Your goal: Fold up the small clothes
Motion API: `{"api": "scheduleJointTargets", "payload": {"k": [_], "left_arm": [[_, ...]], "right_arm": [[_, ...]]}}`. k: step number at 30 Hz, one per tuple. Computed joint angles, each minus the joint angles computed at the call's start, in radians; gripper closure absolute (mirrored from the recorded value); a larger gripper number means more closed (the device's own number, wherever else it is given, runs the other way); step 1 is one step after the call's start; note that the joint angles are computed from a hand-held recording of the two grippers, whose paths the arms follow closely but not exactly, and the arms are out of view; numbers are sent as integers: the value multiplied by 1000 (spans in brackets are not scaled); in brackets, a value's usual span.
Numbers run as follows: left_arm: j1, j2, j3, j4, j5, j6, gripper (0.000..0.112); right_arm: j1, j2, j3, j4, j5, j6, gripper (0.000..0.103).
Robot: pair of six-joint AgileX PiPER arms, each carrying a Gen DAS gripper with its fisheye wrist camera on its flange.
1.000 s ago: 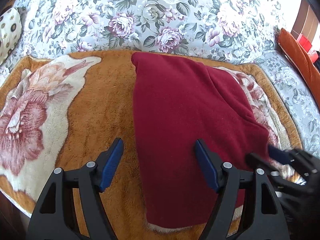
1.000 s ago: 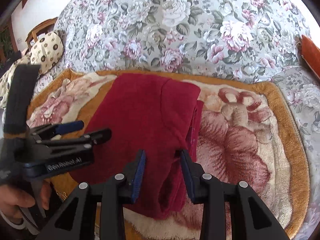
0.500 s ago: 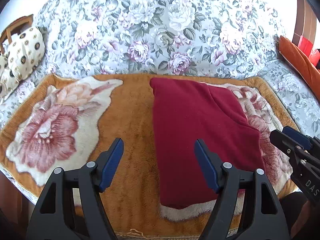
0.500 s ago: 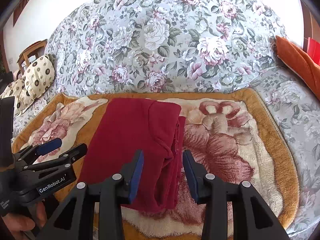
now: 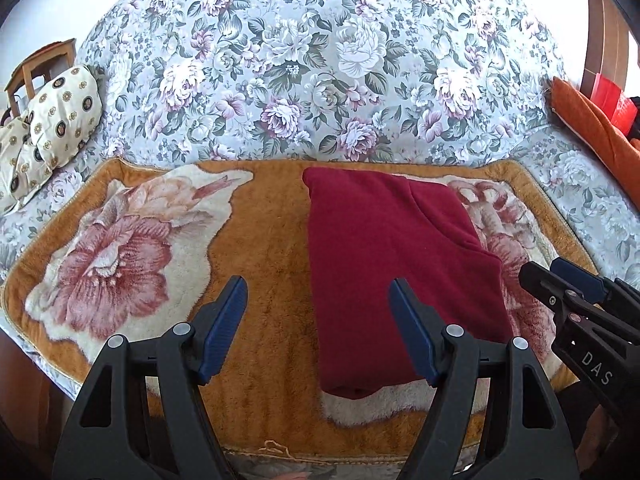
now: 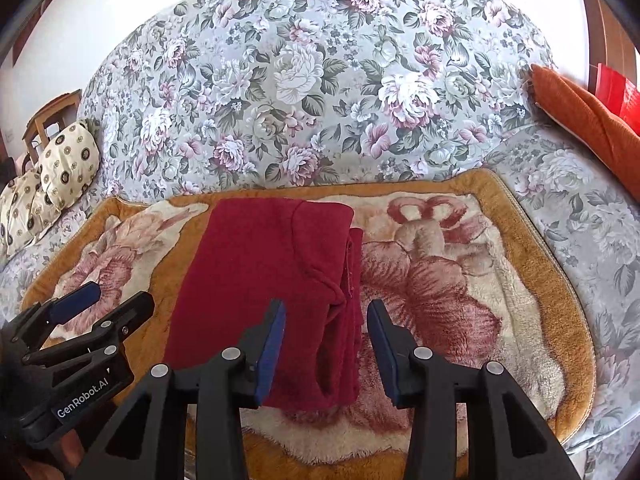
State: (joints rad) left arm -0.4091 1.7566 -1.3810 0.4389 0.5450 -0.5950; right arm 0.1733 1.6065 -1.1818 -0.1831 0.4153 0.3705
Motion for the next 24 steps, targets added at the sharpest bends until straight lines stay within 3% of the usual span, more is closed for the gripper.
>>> {"api": "scheduleJointTargets", "payload": {"k": [24], "left_arm": [[48, -7, -4, -93, -5, 72, 39]], "right_arm": [[33, 26, -45, -40, 20, 22, 57]]}}
